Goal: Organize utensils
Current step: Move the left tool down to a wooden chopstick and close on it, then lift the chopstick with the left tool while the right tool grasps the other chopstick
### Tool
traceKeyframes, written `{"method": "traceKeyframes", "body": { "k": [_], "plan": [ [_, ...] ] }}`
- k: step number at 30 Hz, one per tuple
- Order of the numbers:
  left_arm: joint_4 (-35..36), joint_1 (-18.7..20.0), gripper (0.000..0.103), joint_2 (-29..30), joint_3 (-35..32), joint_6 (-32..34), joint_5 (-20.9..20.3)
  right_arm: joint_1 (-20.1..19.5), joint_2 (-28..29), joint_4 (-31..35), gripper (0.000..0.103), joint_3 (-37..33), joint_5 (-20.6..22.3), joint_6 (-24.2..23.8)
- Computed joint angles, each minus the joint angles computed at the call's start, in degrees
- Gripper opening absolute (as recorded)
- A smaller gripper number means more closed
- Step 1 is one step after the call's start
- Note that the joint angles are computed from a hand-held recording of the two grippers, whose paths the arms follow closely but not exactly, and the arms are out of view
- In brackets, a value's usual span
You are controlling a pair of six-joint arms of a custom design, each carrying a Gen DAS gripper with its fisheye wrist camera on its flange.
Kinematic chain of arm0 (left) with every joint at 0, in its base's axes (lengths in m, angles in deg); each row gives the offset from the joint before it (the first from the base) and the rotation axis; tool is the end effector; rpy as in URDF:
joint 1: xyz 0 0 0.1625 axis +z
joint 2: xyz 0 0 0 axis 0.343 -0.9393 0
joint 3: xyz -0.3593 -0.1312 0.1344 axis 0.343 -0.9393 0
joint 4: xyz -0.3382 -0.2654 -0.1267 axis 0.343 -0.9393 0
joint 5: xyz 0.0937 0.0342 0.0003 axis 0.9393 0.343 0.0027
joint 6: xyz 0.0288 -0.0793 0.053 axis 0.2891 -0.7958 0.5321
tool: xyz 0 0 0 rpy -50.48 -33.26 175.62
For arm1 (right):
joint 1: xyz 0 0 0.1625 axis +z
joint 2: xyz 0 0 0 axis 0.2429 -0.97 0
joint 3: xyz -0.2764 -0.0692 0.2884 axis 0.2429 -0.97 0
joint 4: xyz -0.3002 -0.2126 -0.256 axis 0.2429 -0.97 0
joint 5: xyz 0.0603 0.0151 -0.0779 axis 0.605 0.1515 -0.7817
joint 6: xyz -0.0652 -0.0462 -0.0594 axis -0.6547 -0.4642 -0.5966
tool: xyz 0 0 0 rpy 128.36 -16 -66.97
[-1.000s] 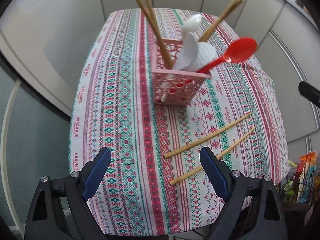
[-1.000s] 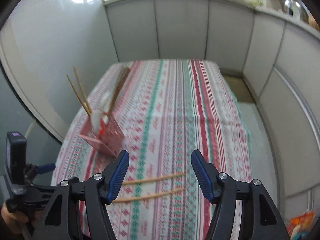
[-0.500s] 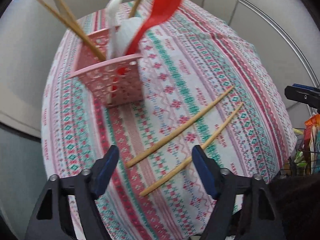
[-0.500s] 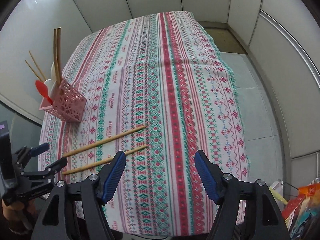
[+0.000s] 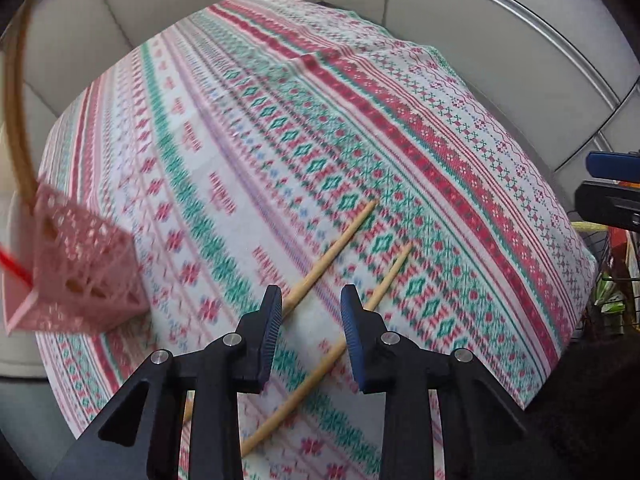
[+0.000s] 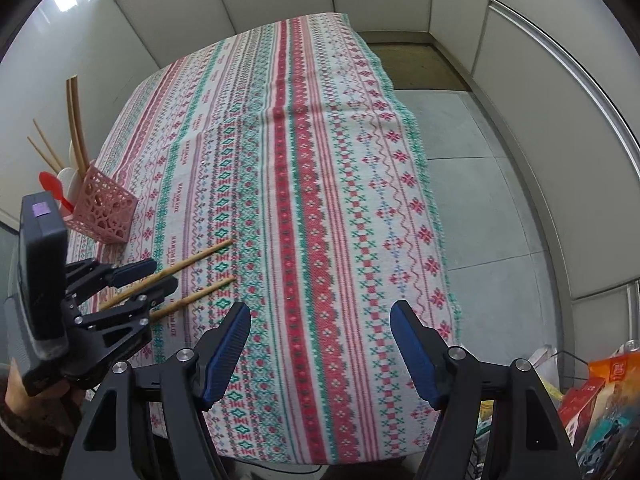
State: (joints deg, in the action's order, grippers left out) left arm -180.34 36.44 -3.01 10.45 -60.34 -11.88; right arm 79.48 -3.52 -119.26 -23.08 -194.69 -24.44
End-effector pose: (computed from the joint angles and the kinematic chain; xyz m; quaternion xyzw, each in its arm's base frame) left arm -0.3004 -0.8253 0.0569 0.2043 0.8961 -0.0933 0.3828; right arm 0.1308 -0.8017 0.3411 0.1329 -0.9428 0.1108 0.2849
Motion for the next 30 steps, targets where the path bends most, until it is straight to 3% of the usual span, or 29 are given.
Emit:
{"method": "traceKeyframes", "body": {
  "k": [4, 11, 13, 18, 25, 30],
  "plan": [
    [3.7, 0.9, 0.034, 4.5, -6.8, -1.8, -0.2, -0.8, -0.4, -0.9, 0.074, -0.1, -0.3, -0.5],
    [5.0, 1.3, 0.031, 7.5, -12.0, -4.5, -0.8, -1.9, -0.6, -0.4, 0.074, -0.1, -1.8, -1.7],
    [6.2, 1.3, 0.020, 8.0, -13.2, -5.5, -1.1, -2.1, -0.7, -0.2, 0.074, -0.1, -1.9, -1.8],
    [9.1, 1.4, 0.011, 8.5, -14.9, -7.7, 0.0, -2.1, -1.0, 0.6, 0.074, 0.3, -1.1, -1.2],
    [8.3, 1.1, 0.005, 4.0, -8.4, -9.8, 0.7, -1.7, 0.1, 4.5, 0.074, -0.3, 0.1, 0.6],
    [4.0, 0.3, 0.005, -1.1, -0.7, -8.8, 0.9, -1.8, 1.7, 9.6, 0.074, -1.6, 1.2, 3.7]
  ]
}}
